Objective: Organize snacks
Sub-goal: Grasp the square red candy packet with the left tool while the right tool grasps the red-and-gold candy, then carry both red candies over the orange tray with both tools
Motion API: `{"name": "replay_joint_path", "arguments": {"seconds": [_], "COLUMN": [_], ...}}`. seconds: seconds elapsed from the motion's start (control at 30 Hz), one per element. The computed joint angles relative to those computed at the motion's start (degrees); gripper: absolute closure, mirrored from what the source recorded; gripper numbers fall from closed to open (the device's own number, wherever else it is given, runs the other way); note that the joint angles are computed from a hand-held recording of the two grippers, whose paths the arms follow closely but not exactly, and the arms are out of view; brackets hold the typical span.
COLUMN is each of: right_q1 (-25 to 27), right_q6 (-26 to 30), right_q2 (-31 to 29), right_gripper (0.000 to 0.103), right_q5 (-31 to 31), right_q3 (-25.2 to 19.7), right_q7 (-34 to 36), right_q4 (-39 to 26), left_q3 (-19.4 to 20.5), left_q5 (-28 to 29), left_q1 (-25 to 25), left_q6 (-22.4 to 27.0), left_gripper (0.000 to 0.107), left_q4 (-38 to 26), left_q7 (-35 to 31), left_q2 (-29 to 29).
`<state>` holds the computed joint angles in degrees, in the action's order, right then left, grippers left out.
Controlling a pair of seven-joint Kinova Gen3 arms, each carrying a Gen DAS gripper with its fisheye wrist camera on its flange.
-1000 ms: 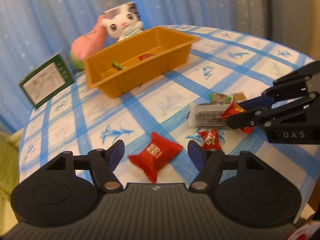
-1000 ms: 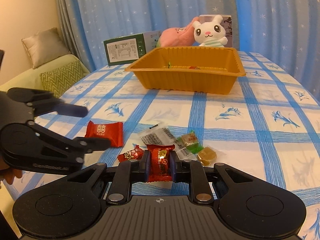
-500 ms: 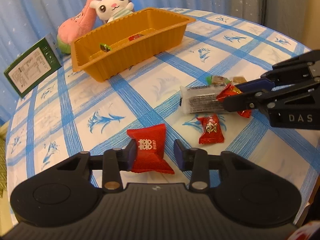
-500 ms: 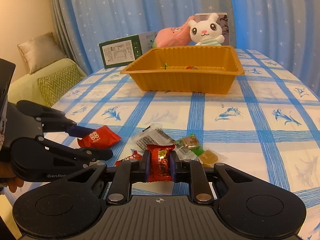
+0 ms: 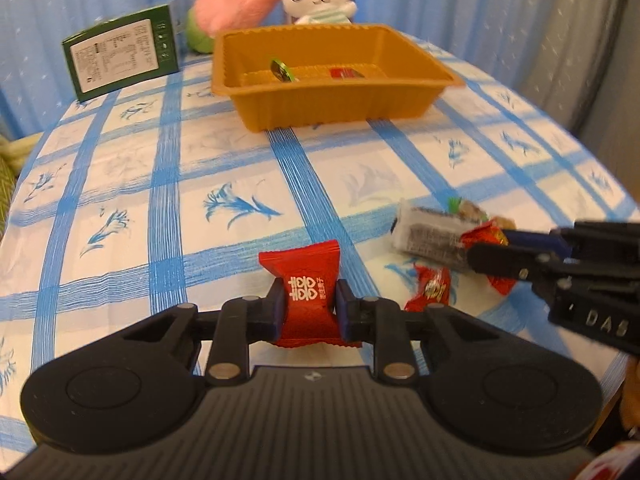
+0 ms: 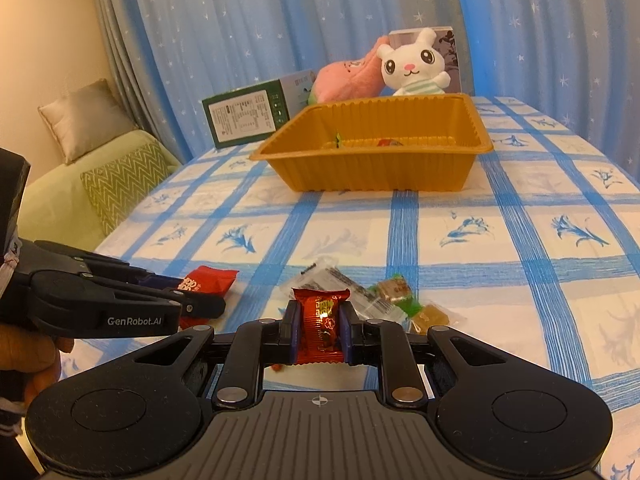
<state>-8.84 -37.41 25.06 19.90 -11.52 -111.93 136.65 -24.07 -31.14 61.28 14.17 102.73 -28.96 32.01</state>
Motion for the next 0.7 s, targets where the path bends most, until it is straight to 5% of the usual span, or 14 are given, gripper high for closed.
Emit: {"name": "replay_joint_path", "arguments": {"seconds": [0.47,0.7], "right_q1": [-0.12,2.27], "right_q6": [2.87,6.90], "right_q2": [-3.55,-4.20], "right_gripper": [0.083,0.083], "right_q5": [-0.39,2.82], "right_q3": [0.75,-0.29], "right_q7": [-0.03,-4.00], "right_q4": [-2.73,-6.89], "left_q3": [-4.46,-2.28], "left_q5": [-2.56,-3.82], "left_q1": [3.38,0.53], "left_q6": [1.09,1.29], "left_gripper": [0.085,0.085], "left_q4": [-3.91,-7.01], "left_q7": [7.67,8.89], "left_q2": [-0.29,0.10]}}
